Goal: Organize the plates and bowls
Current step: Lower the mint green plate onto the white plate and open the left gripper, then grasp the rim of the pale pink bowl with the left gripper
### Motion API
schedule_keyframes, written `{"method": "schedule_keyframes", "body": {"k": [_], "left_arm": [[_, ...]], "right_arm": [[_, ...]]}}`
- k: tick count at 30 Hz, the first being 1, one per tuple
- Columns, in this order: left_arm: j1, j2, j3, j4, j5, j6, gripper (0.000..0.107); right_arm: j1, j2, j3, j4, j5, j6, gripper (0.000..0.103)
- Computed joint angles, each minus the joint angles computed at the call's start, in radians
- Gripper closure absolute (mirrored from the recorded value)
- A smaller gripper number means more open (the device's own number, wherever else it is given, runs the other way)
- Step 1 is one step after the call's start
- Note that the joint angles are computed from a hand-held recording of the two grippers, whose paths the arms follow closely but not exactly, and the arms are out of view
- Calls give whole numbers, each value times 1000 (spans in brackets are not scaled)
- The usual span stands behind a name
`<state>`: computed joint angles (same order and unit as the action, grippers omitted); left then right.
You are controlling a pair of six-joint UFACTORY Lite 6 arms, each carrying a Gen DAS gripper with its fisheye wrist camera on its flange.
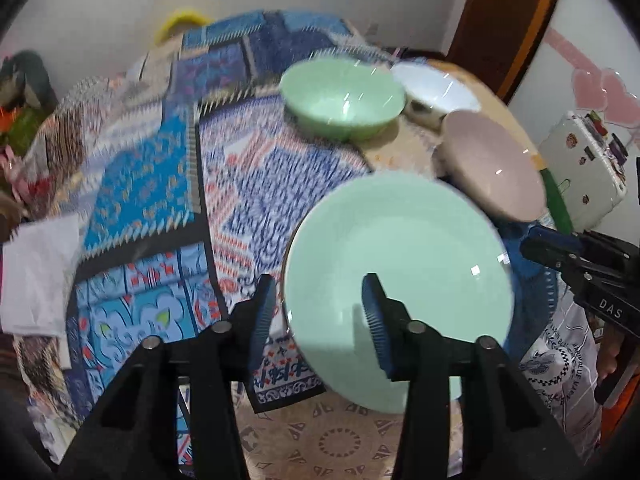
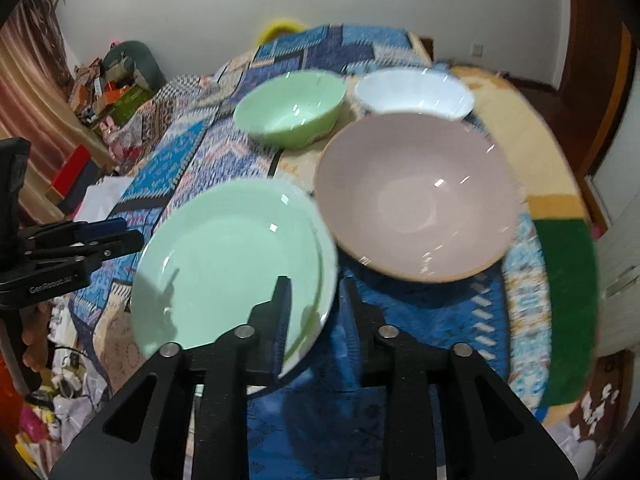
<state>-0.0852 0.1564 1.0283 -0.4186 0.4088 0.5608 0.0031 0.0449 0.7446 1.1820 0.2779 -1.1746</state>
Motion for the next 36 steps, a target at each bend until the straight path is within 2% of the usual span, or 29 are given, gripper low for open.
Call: {"method": "schedule_keyframes", "body": {"k": [7,11,12,15,19,26,28,32,36], "left_arm": [[-91,-75,41,-68,-17,18,38],[-146,-26,125,-108,-15,16,22],[-158,-7,149,-112,-15,13,20],[-207,68,234,-68,-29,-61,18],[-245,237,397,-27,1,-128,18],[-271,505,650,-37,54,-143,18],[-274,583,729,-22,72,-165,23],[-278,719,882,7,137,-198,40],[-284,814,992,31,185,-221,53]], "right_arm": [[-67,-123,-20,17,-22,-46,52],[-135,-125,3,81,-7,-118,49],[-148,-118,10,92,-6,-130,47],[-189,-93,28,147,-14,-195,34],[-222,-33,58,242,-43,-311,30],[-278,141,143,345,-32,-423,30],[-291,176,161,370,-23,-451,30],[-292,248,197,421,-19,-502,31],[-301,305,228,378,12,-455,47]]}}
